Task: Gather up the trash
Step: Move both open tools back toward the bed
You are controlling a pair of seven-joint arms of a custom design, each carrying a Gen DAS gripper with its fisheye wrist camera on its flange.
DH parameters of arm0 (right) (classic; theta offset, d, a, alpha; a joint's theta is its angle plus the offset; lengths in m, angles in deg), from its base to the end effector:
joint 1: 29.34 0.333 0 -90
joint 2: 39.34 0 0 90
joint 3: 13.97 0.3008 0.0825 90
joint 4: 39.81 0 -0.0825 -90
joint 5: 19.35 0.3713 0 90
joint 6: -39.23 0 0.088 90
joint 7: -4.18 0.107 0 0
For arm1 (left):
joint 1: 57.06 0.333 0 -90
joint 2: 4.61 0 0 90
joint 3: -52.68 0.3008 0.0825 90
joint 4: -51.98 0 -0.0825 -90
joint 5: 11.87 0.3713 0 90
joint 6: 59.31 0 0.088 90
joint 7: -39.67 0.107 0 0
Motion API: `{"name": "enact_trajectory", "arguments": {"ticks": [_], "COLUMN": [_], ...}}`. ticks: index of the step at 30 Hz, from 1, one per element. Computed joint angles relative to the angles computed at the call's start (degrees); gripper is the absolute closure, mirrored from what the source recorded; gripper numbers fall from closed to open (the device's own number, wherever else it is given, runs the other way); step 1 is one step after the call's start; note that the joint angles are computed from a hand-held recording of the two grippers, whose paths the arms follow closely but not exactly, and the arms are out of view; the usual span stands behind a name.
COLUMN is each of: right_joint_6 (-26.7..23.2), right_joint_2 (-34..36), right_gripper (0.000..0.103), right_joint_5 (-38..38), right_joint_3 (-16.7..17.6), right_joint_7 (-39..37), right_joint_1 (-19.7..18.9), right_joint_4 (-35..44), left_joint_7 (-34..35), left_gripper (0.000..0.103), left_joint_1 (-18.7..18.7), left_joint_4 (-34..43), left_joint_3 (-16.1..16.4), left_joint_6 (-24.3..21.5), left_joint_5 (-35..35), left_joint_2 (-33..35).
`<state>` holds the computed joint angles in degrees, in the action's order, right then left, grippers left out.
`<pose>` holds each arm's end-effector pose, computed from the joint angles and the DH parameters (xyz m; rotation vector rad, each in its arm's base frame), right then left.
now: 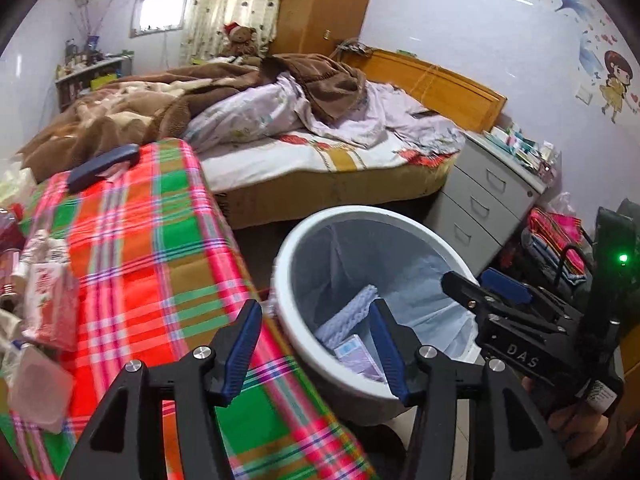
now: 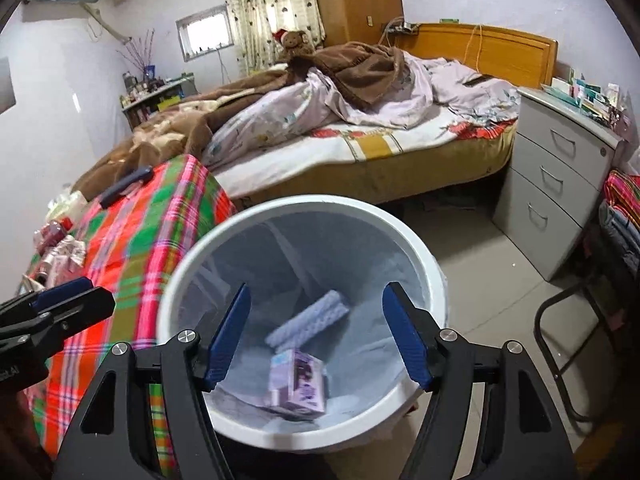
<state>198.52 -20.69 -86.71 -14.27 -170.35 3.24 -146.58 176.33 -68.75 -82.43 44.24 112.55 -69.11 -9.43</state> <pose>0.5204 0.3776 0.3815 -1.5936 1.7505 -0.6323 0.5010 -0.1201 0.4215 -1.6446 2.0670 -1.0406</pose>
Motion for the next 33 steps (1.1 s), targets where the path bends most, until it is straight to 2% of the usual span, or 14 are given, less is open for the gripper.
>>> {"name": "enact_trajectory", "arguments": {"ticks": [7,12,17,20,23,25,28,29,33], "right_joint_6": [0.27,1.11,3.20,4.93,6.35,7.75,10.04,10.73,12.08], "right_joint_2": [0.47,1.16,2.09,3.17,4.73,5.94,7.35,7.67,9.87], "right_gripper": [0.033,0.033,0.033,0.033,0.033,0.033,0.033,0.033,0.033], "right_joint_5": [-3.89,-6.85,-10.20,-11.09,-10.66,-9.73,-8.34,-8.08,-3.15], "right_joint_3": [0.12,0.42,0.47,0.79,0.84,0.85,0.39,-0.01,0.20], "right_joint_7": [2.57,4.88,6.89,6.92,5.21,3.84,2.32,1.96,-4.46], "right_joint_1": [1.88,3.18,4.41,4.96,5.81,6.31,7.43,7.97,9.54], "right_joint_4": [2.22,3.72,5.42,6.74,8.48,9.66,11.00,11.25,13.37], "left_joint_7": [3.04,2.27,1.37,0.94,-1.58,-2.27,-4.08,-5.22,-6.22], "left_gripper": [0.048,0.048,0.048,0.048,0.048,0.047,0.047,0.047,0.047], "left_joint_1": [-1.05,-1.69,-3.34,-4.96,-1.90,-2.10,0.98,3.30,4.42], "left_joint_4": [-5.40,-9.92,-14.70,-17.63,-21.11,-22.40,-24.61,-25.28,-27.03], "left_joint_3": [3.05,5.22,8.79,12.52,11.94,14.24,14.57,13.66,17.51], "left_joint_6": [1.90,4.53,8.39,9.59,12.21,12.23,13.18,13.37,14.46], "left_joint_5": [-4.23,-3.63,-2.31,-1.79,1.14,1.98,4.48,5.35,8.18], "left_joint_2": [-6.56,-11.11,-15.41,-18.36,-20.87,-22.32,-23.92,-24.27,-25.51]}}
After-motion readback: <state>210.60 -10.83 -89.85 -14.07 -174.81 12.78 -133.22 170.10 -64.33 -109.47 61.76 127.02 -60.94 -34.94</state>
